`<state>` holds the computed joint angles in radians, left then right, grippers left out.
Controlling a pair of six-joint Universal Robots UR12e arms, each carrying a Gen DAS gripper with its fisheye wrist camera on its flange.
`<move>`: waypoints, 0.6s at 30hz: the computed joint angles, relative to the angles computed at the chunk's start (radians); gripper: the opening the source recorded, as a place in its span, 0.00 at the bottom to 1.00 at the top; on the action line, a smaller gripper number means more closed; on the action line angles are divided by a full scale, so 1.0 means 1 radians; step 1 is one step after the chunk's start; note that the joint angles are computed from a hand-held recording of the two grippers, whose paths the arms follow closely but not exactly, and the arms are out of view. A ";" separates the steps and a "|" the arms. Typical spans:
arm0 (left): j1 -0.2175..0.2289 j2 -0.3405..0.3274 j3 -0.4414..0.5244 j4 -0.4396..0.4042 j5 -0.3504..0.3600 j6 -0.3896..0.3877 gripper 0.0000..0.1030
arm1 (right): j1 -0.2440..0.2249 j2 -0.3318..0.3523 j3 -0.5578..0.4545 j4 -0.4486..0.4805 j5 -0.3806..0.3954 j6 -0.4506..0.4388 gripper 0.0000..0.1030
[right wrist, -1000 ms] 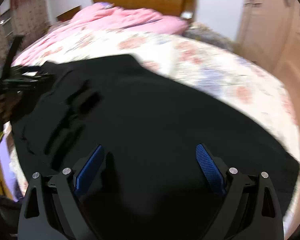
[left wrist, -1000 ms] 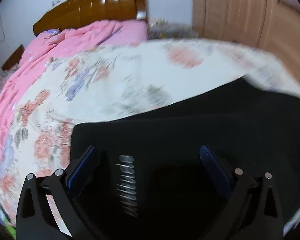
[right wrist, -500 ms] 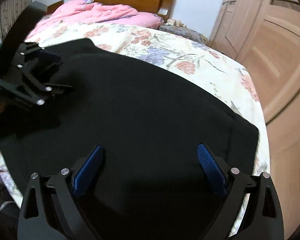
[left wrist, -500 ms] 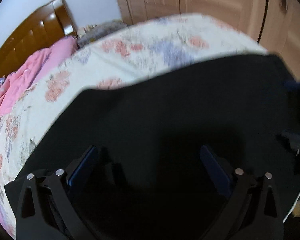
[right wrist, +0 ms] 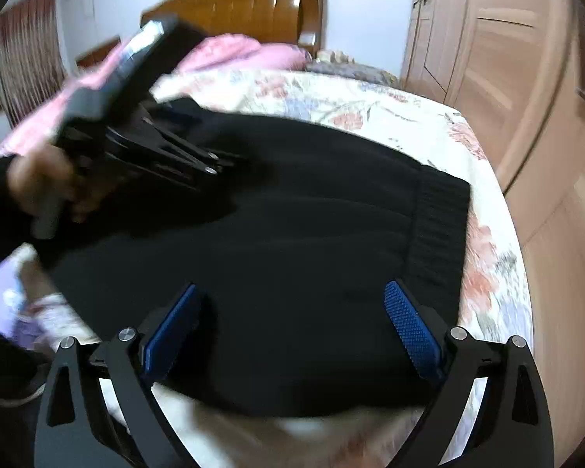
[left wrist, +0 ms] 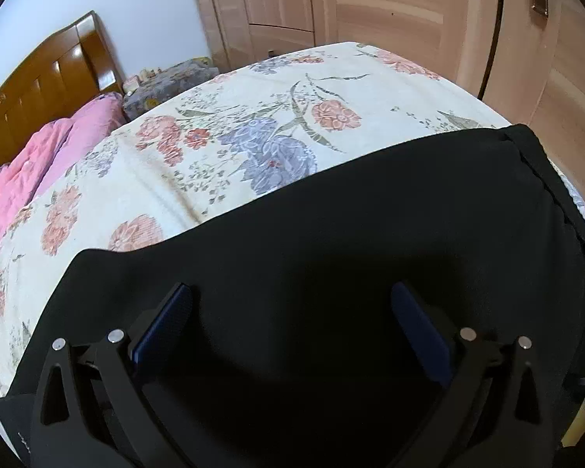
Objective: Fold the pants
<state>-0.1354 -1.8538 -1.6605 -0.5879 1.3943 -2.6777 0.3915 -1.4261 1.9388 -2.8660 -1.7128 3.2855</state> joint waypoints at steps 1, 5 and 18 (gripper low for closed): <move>-0.008 0.006 -0.008 0.020 0.038 -0.009 0.99 | 0.000 -0.012 0.014 -0.010 -0.014 0.015 0.89; -0.011 0.055 -0.061 0.086 0.006 -0.029 0.98 | -0.027 -0.072 0.094 -0.017 0.014 0.173 0.89; -0.023 0.100 -0.133 -0.006 -0.135 0.010 0.99 | -0.084 -0.052 0.157 -0.192 0.187 0.417 0.89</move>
